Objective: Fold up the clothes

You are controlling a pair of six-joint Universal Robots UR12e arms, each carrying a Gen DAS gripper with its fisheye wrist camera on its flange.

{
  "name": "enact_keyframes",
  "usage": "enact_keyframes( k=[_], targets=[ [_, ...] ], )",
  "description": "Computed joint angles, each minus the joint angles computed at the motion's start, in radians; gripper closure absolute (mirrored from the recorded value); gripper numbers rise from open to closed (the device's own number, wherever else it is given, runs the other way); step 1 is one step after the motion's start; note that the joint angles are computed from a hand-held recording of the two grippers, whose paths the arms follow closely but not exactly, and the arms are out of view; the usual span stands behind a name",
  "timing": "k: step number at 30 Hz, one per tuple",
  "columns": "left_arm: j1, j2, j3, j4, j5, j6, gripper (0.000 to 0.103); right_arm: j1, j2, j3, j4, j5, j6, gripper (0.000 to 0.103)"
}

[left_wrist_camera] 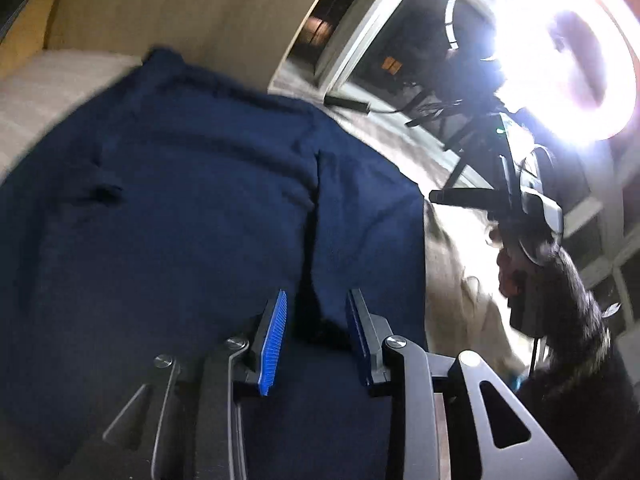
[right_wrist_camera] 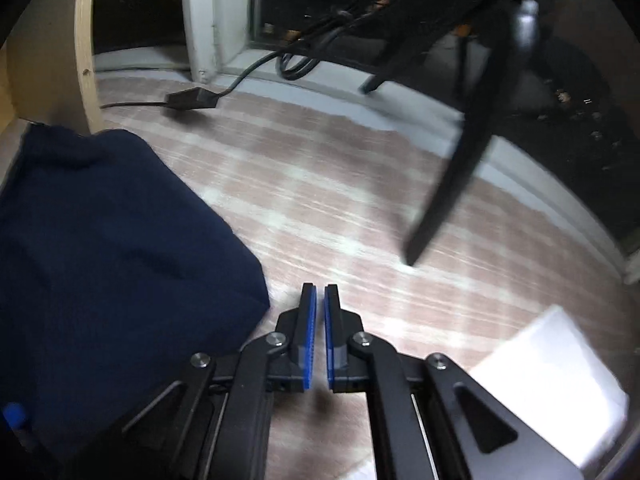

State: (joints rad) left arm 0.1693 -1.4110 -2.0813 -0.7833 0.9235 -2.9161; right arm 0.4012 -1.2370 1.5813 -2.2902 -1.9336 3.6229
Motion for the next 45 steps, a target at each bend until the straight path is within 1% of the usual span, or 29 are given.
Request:
enact_keyframes(
  k=[3,4,7,10,11,12,13,14,15,16,17,21,22,23,24,25,26,30,33,35,36,37,38,39,40,41,42,43,45],
  targets=[
    [0.058,0.068,-0.026,-0.118,-0.055,0.135,0.074,0.009,-0.04,0.057,-0.13,0.184,-0.046,0.094],
    [0.077,0.09,-0.031,-0.179,-0.071,0.192,0.074,0.023,-0.039,0.058,-0.126,0.201,-0.074,0.091],
    [0.093,0.146,-0.061,-0.296,-0.081,0.315,0.074,0.061,-0.003,0.023,-0.032,0.142,-0.166,0.088],
    [0.05,0.158,-0.083,-0.352,-0.071,0.36,0.074,0.073,0.003,0.006,0.095,-0.074,-0.049,0.088],
    [0.037,0.163,-0.092,-0.351,-0.065,0.361,0.074,0.062,-0.008,0.017,0.11,-0.088,0.015,0.087],
    [0.021,0.16,-0.101,-0.309,-0.059,0.334,0.074,0.052,-0.023,0.037,0.083,-0.06,0.067,0.087],
    [0.002,0.148,-0.108,-0.246,-0.051,0.294,0.074,0.039,-0.042,0.067,0.015,0.009,0.104,0.087],
    [-0.01,0.135,-0.109,-0.207,-0.052,0.255,0.073,0.015,-0.056,0.091,-0.043,0.109,0.115,0.082],
    [-0.023,0.113,-0.103,-0.172,-0.053,0.206,0.073,0.002,-0.061,0.105,-0.082,0.167,0.129,0.076],
    [-0.039,0.086,-0.092,-0.134,-0.051,0.154,0.073,-0.003,-0.057,0.104,-0.088,0.184,0.136,0.065],
    [-0.052,0.06,-0.079,-0.101,-0.05,0.106,0.073,-0.006,-0.049,0.096,-0.078,0.184,0.138,0.062],
    [-0.107,-0.039,-0.017,-0.003,-0.049,-0.035,0.072,-0.036,-0.02,0.079,-0.089,0.251,0.155,0.062],
    [-0.119,-0.06,-0.007,0.027,-0.049,-0.052,0.072,-0.032,-0.011,0.07,-0.09,0.232,0.147,0.062],
    [-0.126,-0.075,0.0,0.043,-0.056,-0.066,0.075,-0.022,-0.001,0.053,-0.071,0.202,0.131,0.065],
    [-0.13,-0.085,0.005,0.049,-0.068,-0.077,0.081,-0.013,0.002,0.037,-0.043,0.179,0.119,0.075],
    [-0.134,-0.095,0.01,0.055,-0.079,-0.087,0.088,-0.009,0.001,0.03,-0.027,0.171,0.106,0.098],
    [-0.138,-0.105,0.015,0.061,-0.091,-0.098,0.098,-0.008,0.0,0.025,-0.017,0.169,0.092,0.1],
    [-0.167,-0.105,0.006,0.084,-0.076,-0.039,0.097,-0.012,-0.008,0.041,-0.073,0.127,0.071,0.101],
    [-0.177,-0.096,-0.001,0.092,-0.062,0.014,0.087,-0.009,0.01,0.021,-0.003,0.072,0.071,0.101],
    [-0.177,-0.082,-0.003,0.102,-0.03,0.034,0.078,-0.014,0.005,0.023,-0.003,0.105,0.104,0.1],
    [-0.172,-0.077,-0.003,0.107,-0.015,0.026,0.076,-0.023,-0.005,0.037,-0.043,0.162,0.126,0.099],
    [-0.16,-0.069,-0.006,0.106,-0.013,0.018,0.076,-0.027,-0.012,0.05,-0.086,0.201,0.139,0.09],
    [-0.144,-0.058,-0.013,0.101,-0.02,0.022,0.076,-0.023,-0.01,0.048,-0.095,0.197,0.146,0.07],
    [-0.128,-0.047,-0.019,0.096,-0.028,0.026,0.075,-0.012,0.0,0.035,-0.081,0.171,0.136,0.064],
    [-0.115,-0.035,-0.023,0.089,-0.022,0.037,0.075,-0.003,0.014,0.02,-0.063,0.149,0.107,0.065],
    [-0.104,-0.022,-0.026,0.083,-0.007,0.053,0.075,0.005,0.029,0.003,-0.034,0.126,0.07,0.082],
    [-0.09,-0.008,-0.027,0.058,-0.002,0.079,0.076,0.014,0.038,0.001,-0.045,0.087,0.02,0.084],
    [-0.069,0.011,-0.029,0.019,-0.003,0.12,0.075,0.022,0.045,-0.005,-0.032,0.029,-0.004,0.098],
    [-0.014,0.065,-0.041,-0.062,0.001,0.236,0.076,0.014,0.045,-0.016,0.057,-0.052,0.063,0.099]
  ],
)
